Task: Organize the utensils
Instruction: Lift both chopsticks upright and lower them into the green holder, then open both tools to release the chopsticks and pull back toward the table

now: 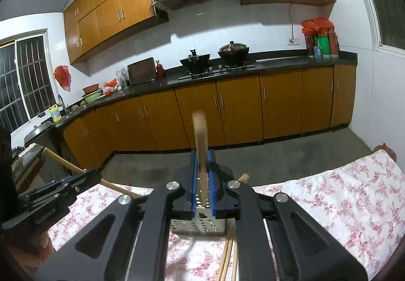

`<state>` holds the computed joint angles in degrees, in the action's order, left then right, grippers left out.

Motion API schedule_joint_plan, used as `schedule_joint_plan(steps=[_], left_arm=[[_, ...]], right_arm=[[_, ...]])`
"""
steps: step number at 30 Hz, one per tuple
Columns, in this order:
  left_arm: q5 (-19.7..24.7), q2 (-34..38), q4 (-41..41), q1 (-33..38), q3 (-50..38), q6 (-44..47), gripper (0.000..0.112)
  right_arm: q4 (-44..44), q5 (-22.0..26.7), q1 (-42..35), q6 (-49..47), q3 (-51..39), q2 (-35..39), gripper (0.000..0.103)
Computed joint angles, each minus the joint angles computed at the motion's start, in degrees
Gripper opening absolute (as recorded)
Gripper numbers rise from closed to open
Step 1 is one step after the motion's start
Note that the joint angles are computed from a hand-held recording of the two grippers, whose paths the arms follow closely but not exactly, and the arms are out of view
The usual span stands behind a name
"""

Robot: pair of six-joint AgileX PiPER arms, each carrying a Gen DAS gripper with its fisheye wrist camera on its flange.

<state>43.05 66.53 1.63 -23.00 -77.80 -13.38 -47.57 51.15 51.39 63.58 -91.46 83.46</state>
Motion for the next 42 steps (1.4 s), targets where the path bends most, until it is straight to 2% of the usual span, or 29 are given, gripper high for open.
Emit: schedule_joint_plan(steps=[2,4,5,8,12,15,20,23,26,29,33,34,39,42], left_arm=[[0.0,-0.2,0.2,-0.2,0.1,0.0,0.008],[-0.1,-0.2,0.2,-0.3,0.0,-0.3,0.01],[0.0,-0.4,0.3,-0.3,0.0,-0.5,0.014],[-0.5,-0.5,2.3,-1.5,-0.1,-2.7,0.024],[-0.7,-1.6,4.1,-2.2,-0.2,-4.5,0.025],[-0.9,-3.6,4.8,-1.9,0.4,-5.6,0.025],[-1.2,-9.8,7.7,-1.0,4.5,-8.1,0.026],[-0.2,-14.1,14.1,-2.6,9.9,-13.6,0.027],[1.4,-16.9,19.1,-4.4,16.0,-17.9,0.027],[1.6,-18.3,16.4,-2.5,22.0,-16.4,0.027],[1.0,-18.8,11.9,-0.5,29.3,-14.3,0.027],[0.5,-19.0,10.2,0.7,30.6,-12.5,0.027],[-0.3,-20.2,10.6,-1.5,37.1,-14.1,0.027],[-0.5,-20.0,10.7,-3.0,39.2,-15.5,0.027]], right_arm=[[-1.5,0.0,0.6,1.4,0.7,-0.6,0.029],[-2.7,0.1,1.3,2.4,1.5,-1.4,0.032],[-3.0,0.3,1.5,2.7,1.6,-1.6,0.034],[-4.8,1.1,2.9,4.0,2.2,-2.5,0.037],[-7.4,2.8,5.1,5.8,3.5,-4.4,0.038],[-10.2,6.3,7.7,7.6,5.1,-6.3,0.039],[-11.2,11.8,10.6,12.1,13.1,-11.5,0.039],[-8.9,12.4,10.4,14.4,19.6,-14.2,0.04],[-1.8,8.4,7.4,14.1,26.4,-15.4,0.038],[6.5,1.3,4.7,12.9,34.4,-15.2,0.025],[9.5,-3.3,7.1,15.1,39.5,-12.6,0.021],[9.6,-4.0,7.8,15.8,40.2,-11.7,0.021],[10.1,-5.5,10.1,18.0,42.3,-9.2,0.02],[9.5,-5.5,10.9,19.1,42.9,-8.1,0.015]])
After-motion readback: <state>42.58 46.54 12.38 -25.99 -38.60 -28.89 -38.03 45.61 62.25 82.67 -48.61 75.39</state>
